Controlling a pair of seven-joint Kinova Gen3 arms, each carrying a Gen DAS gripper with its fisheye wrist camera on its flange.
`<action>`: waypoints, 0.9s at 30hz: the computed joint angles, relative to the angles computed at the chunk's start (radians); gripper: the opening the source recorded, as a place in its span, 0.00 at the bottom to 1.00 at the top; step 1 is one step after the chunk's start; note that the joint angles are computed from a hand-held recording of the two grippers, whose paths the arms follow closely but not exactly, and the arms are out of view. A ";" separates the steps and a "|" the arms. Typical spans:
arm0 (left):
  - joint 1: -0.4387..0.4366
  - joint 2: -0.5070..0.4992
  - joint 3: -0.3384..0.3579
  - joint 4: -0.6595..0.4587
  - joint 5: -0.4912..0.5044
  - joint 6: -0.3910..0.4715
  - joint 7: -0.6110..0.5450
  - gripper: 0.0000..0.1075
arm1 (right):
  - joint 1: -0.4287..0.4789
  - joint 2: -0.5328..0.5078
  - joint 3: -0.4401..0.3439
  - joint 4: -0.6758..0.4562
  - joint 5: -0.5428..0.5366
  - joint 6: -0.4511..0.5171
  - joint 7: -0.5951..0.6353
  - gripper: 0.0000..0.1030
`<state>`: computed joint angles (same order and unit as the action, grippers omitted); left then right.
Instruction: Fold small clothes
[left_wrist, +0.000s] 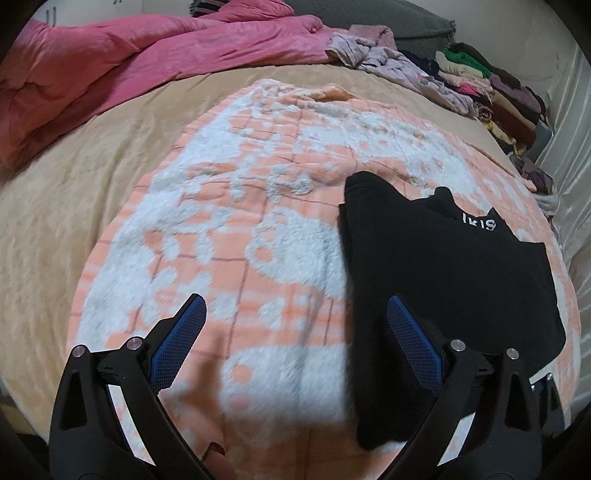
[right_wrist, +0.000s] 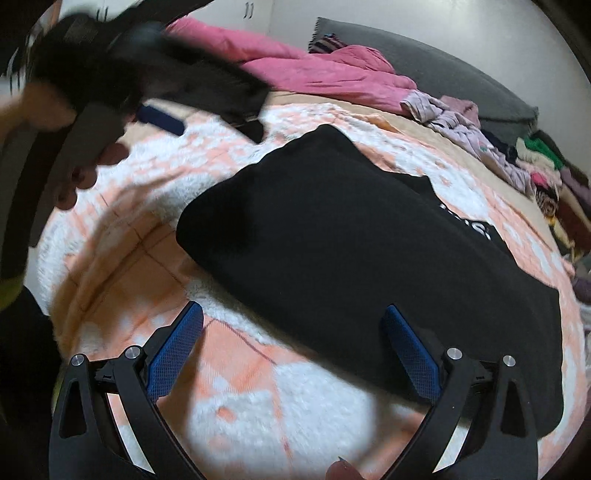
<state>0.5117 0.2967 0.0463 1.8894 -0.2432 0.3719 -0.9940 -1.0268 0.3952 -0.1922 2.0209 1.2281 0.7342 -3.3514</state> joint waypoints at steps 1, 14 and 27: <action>-0.002 0.010 0.005 -0.012 0.001 0.005 -0.005 0.86 | 0.001 0.021 0.001 -0.019 -0.004 0.009 0.020 0.95; -0.030 0.119 0.047 -0.164 0.102 0.069 -0.121 0.87 | -0.051 0.129 0.063 -0.093 0.061 0.132 0.003 0.77; -0.156 0.146 0.173 -0.205 0.319 0.121 -0.309 0.87 | 0.003 0.012 -0.022 0.043 0.217 0.148 -0.214 0.12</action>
<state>0.3556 0.4430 0.2191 1.6843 0.0761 0.4932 -1.3034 -1.0239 0.4069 -0.2144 2.0638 1.4449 0.8827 -3.5656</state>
